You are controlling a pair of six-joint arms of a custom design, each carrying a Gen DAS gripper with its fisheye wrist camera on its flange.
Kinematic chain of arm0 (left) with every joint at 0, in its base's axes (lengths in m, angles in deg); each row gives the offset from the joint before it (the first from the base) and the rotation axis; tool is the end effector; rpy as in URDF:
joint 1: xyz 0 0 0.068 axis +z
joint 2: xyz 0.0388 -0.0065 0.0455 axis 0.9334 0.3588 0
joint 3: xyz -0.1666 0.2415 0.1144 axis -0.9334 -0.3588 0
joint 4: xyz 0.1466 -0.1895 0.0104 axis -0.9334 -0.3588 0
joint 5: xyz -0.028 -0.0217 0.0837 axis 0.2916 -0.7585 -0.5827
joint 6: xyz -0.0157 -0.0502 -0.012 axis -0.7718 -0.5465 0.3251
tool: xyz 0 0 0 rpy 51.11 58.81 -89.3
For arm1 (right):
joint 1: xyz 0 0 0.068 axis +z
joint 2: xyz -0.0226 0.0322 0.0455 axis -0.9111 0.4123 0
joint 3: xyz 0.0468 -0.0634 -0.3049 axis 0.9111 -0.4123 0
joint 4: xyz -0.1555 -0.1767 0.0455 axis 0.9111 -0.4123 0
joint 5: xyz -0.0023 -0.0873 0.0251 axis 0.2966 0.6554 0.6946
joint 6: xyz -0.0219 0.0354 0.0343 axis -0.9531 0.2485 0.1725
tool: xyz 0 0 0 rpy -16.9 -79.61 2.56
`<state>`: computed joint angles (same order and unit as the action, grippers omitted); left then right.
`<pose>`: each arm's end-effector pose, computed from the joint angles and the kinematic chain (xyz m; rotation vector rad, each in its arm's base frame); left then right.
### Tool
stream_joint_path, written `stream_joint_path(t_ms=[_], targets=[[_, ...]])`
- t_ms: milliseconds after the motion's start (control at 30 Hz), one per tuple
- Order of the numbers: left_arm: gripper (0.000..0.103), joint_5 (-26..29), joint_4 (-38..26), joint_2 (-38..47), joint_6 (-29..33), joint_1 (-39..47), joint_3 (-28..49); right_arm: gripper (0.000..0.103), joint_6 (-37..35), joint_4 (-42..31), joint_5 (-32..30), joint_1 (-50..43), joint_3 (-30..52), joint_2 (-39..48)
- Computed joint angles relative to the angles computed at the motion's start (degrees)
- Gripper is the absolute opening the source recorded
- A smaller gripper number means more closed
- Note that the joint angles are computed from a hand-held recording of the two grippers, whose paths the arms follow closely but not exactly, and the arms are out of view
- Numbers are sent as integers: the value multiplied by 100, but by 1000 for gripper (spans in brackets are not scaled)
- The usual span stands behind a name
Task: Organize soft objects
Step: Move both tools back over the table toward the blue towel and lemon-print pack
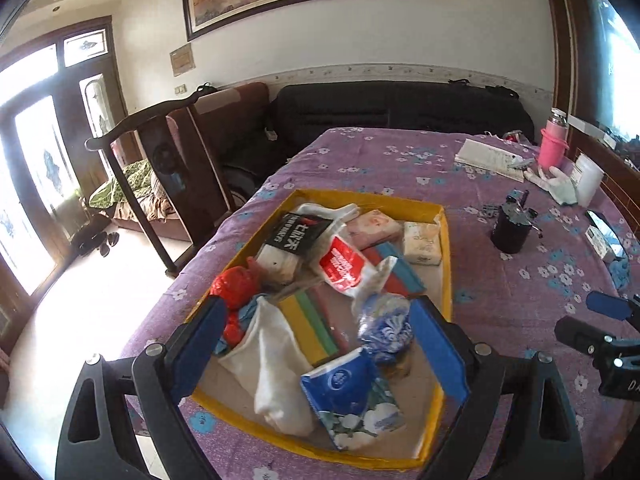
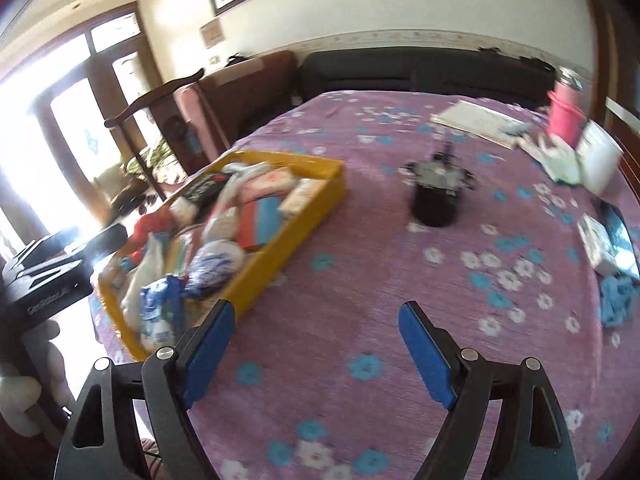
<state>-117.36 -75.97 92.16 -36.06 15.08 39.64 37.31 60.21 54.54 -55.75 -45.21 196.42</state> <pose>0.2105 -0.2417 0.1256 -0.3210 2.2148 0.2936 0.2759 0.0615 0.0965 -0.4782 2.3306 0.4929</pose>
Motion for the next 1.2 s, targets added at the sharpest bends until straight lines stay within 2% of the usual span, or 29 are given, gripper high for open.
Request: stream_joint_path(t_ms=[133, 200, 333, 467, 600, 667, 767, 867, 967, 1100, 1200], targets=[[92, 94, -247, 335, 253, -169, 636, 88, -310, 4, -319, -868, -153, -28], [92, 317, -110, 467, 508, -188, 852, 88, -522, -50, -546, -1380, -141, 40], [92, 1160, 689, 798, 1263, -231, 1173, 88, -869, -284, -754, -2361, 27, 204], [92, 1851, 850, 1538, 1775, -184, 1973, 88, -1045, -850, -868, -3402, 546, 441], [92, 2667, 1165, 2162, 2036, -8, 2573, 87, -993, -1286, -844, -3975, 1086, 610], [92, 2980, 1361, 2403, 2116, 106, 2777, 87, -939, -1401, -782, -4074, 1297, 678], [92, 3130, 1397, 2721, 2077, 251, 3064, 87, -853, -1590, -622, -4044, 1702, 807], [92, 3373, 1518, 2792, 1921, 347, 3017, 87, -695, -1877, -485, -3861, 2209, 962], [95, 3380, 1767, 2755, 1871, 349, 2847, 87, -538, -2665, -249, -3544, 3238, 1317], [102, 3494, 1796, 2783, 1956, 360, 2881, 87, -396, -3730, 229, -3148, 4682, 1922], [103, 3541, 1864, 2781, 1977, 375, 2852, 87, -306, -4444, 399, -2954, 5582, 2335]])
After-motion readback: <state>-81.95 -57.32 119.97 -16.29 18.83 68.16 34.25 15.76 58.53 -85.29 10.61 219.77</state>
